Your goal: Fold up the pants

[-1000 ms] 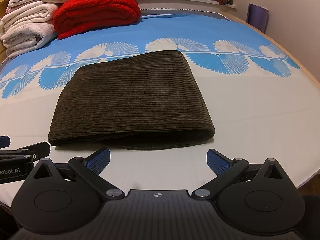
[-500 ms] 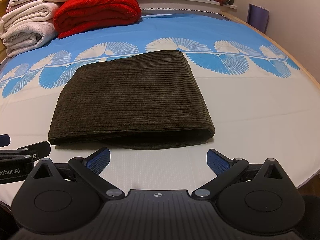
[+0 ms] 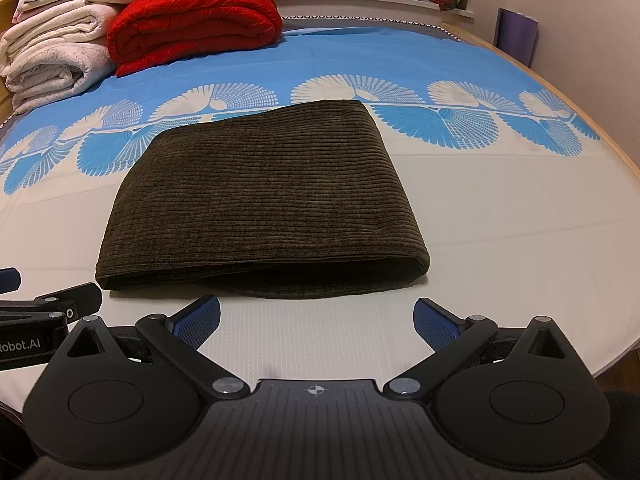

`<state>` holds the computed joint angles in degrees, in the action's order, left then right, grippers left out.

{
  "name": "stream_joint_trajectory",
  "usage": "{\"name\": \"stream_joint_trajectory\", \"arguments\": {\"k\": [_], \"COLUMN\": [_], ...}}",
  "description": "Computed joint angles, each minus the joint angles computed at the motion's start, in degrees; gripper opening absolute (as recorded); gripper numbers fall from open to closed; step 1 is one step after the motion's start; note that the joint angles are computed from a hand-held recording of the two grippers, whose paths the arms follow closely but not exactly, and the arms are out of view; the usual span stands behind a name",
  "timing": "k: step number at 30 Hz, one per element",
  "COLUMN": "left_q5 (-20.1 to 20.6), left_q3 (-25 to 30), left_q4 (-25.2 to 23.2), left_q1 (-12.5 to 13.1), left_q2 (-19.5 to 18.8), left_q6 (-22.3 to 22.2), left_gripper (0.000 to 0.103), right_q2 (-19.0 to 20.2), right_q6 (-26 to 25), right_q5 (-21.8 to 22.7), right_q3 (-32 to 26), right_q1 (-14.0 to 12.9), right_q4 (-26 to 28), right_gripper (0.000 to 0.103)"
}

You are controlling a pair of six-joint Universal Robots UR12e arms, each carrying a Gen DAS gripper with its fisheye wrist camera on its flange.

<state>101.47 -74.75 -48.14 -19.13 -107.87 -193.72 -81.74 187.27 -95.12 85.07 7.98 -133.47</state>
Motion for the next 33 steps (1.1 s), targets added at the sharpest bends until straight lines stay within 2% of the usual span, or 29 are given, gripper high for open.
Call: {"name": "stream_joint_trajectory", "arguments": {"k": [33], "left_q5": [-0.6], "left_q3": [-0.4], "left_q4": [0.7], "left_q1": [0.1], "left_q2": [0.1], "left_q6": [1.1], "left_gripper": [0.102], "right_q2": [-0.1], "right_q6": [-0.1], "right_q5": [-0.1], "right_q3": [0.3], "right_q1": [0.0], "right_q4": [-0.1], "right_gripper": [0.102]}}
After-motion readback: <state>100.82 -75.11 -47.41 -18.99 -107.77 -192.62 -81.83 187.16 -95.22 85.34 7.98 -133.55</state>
